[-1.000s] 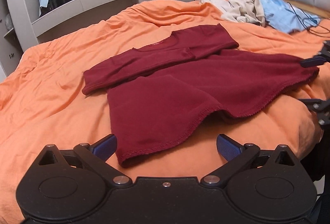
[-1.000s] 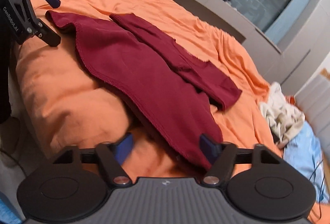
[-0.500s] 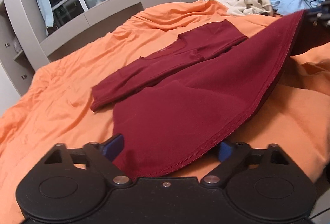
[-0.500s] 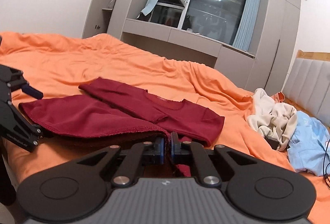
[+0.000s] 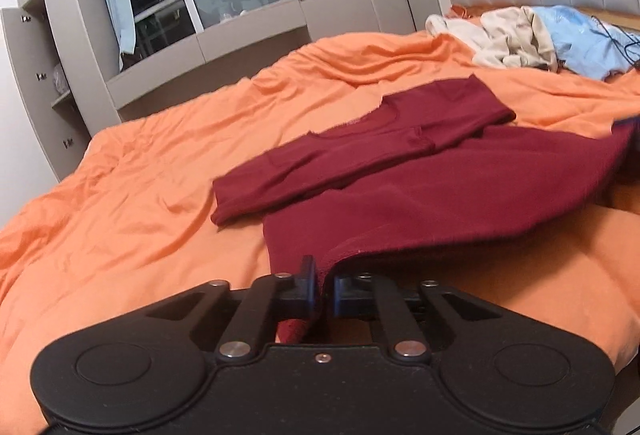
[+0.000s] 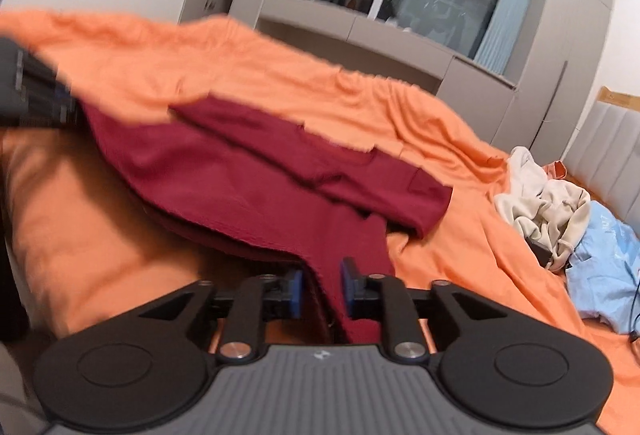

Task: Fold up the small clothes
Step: 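Lift the hem with both grippers and carry it over toward the collar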

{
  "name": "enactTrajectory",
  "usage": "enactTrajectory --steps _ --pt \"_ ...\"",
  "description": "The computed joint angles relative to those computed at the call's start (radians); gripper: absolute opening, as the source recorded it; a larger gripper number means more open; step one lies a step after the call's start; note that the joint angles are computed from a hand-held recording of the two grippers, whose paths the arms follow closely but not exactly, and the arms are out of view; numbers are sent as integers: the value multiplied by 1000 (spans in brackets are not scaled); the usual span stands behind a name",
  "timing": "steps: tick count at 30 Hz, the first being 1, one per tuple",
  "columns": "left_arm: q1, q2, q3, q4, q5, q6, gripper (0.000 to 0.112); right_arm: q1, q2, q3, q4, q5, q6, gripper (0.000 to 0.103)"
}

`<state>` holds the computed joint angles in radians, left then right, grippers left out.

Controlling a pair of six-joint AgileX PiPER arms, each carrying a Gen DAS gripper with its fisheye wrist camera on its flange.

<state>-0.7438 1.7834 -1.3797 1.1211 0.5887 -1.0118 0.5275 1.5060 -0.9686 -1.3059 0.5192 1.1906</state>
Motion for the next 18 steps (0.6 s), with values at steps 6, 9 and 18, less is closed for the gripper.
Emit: enactTrajectory --steps 6,9,18 --pt "-7 -54 83 234 -32 -243 4 85 41 17 -107 122 52 6" --pt "-18 -98 139 372 -23 -372 4 143 21 65 -250 215 185 5" --pt "-109 -271 259 455 26 -429 3 320 -131 131 -286 430 208 5"
